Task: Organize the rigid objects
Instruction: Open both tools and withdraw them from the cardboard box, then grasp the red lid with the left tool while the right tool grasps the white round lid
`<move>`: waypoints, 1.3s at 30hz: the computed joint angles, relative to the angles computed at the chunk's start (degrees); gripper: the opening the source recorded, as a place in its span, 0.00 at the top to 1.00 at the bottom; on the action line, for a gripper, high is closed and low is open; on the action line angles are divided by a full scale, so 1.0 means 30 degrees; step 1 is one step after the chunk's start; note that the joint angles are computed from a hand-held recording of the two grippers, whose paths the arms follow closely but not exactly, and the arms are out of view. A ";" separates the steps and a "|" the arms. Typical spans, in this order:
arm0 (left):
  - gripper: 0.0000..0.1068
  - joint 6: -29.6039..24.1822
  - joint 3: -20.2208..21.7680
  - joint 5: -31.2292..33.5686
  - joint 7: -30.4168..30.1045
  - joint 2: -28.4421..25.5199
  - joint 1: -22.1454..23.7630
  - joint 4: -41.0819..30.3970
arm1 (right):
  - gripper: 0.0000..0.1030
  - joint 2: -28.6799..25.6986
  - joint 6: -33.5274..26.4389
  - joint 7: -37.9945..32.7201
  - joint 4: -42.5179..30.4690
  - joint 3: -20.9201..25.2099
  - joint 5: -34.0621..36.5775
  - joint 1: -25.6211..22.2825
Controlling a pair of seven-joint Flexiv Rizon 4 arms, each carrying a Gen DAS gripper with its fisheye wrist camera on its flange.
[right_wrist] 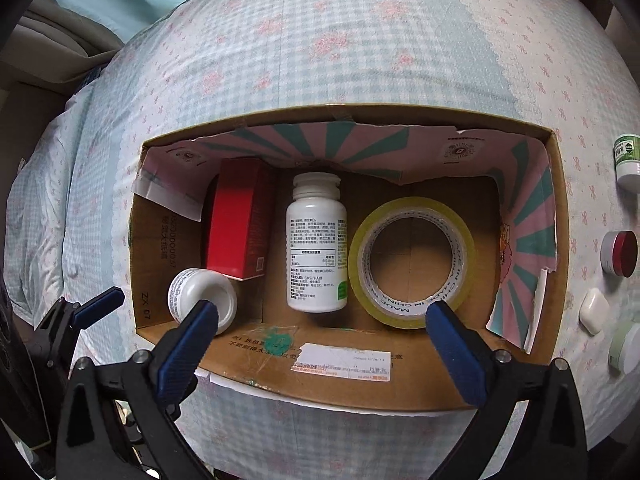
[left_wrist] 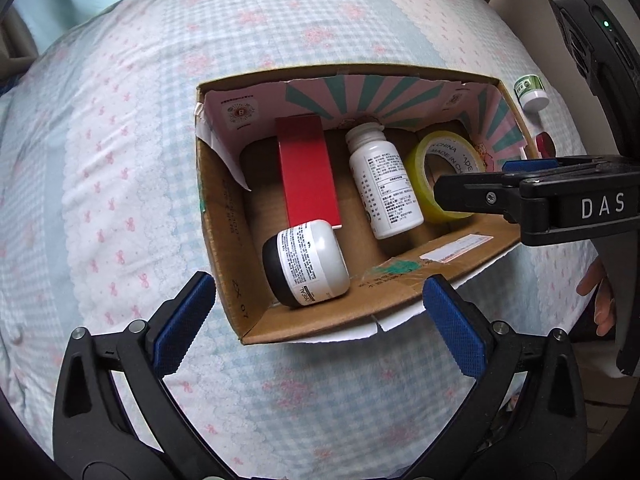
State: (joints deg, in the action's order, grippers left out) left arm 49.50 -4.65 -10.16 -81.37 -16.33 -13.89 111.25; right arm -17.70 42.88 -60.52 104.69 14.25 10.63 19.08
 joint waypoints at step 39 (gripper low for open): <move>0.04 -0.1321 -0.1769 0.2813 -0.4876 0.2062 -0.3337 -0.5783 | 0.00 1.4859 -0.5411 0.4771 0.6142 -0.1724 -0.4156 -0.3228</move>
State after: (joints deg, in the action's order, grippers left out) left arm 45.54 -9.96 -1.72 -96.00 -10.15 -23.90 93.90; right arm 26.87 26.64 -46.20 123.11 9.08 -1.84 9.39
